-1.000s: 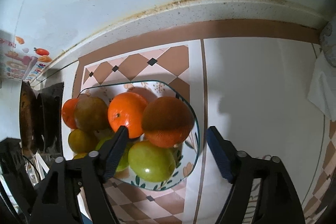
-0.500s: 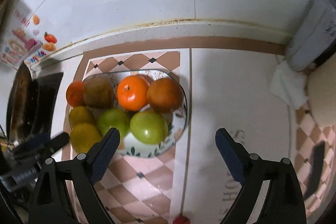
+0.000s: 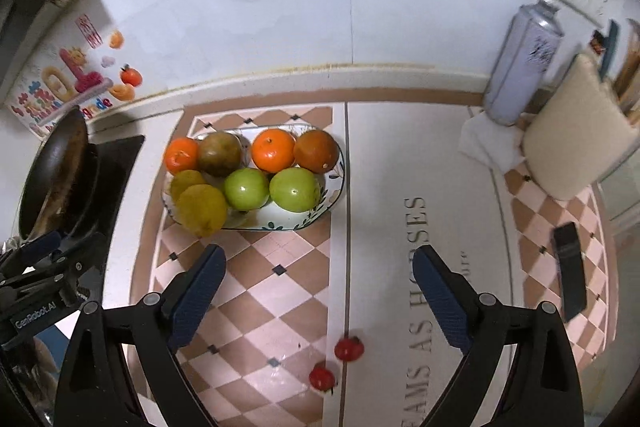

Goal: Organize fruits
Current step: 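Lift both grippers away from the plate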

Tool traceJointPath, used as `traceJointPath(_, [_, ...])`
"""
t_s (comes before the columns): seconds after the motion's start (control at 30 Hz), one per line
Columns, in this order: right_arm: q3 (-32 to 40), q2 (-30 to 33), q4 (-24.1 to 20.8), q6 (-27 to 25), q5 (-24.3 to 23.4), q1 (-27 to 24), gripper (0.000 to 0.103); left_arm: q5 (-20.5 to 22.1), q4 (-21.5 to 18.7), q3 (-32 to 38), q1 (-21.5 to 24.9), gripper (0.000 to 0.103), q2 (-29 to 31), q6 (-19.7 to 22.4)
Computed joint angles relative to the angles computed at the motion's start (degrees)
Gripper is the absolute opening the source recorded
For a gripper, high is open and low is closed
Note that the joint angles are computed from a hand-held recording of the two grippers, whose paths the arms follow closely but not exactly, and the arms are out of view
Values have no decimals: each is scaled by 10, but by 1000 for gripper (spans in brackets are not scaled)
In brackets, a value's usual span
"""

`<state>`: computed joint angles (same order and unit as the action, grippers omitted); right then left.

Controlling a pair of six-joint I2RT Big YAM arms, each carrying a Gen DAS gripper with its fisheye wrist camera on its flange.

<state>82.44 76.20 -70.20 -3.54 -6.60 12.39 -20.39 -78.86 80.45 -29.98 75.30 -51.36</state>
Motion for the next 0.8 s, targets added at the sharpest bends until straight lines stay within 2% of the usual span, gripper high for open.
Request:
traceJointPath(0.3, [-3,-108,-31,4,-8,-3,97,-76,-56,47,-91,94,-44,-38])
traceJointPath(0.47, [3,-152,-53,6,-14,-5,97,-104,-92,64,-136,94,-60,-70])
traceJointPath(0.8, [12,-207,-76,26,-9,8,97,-152,-143,79,-200,94,-83,-122])
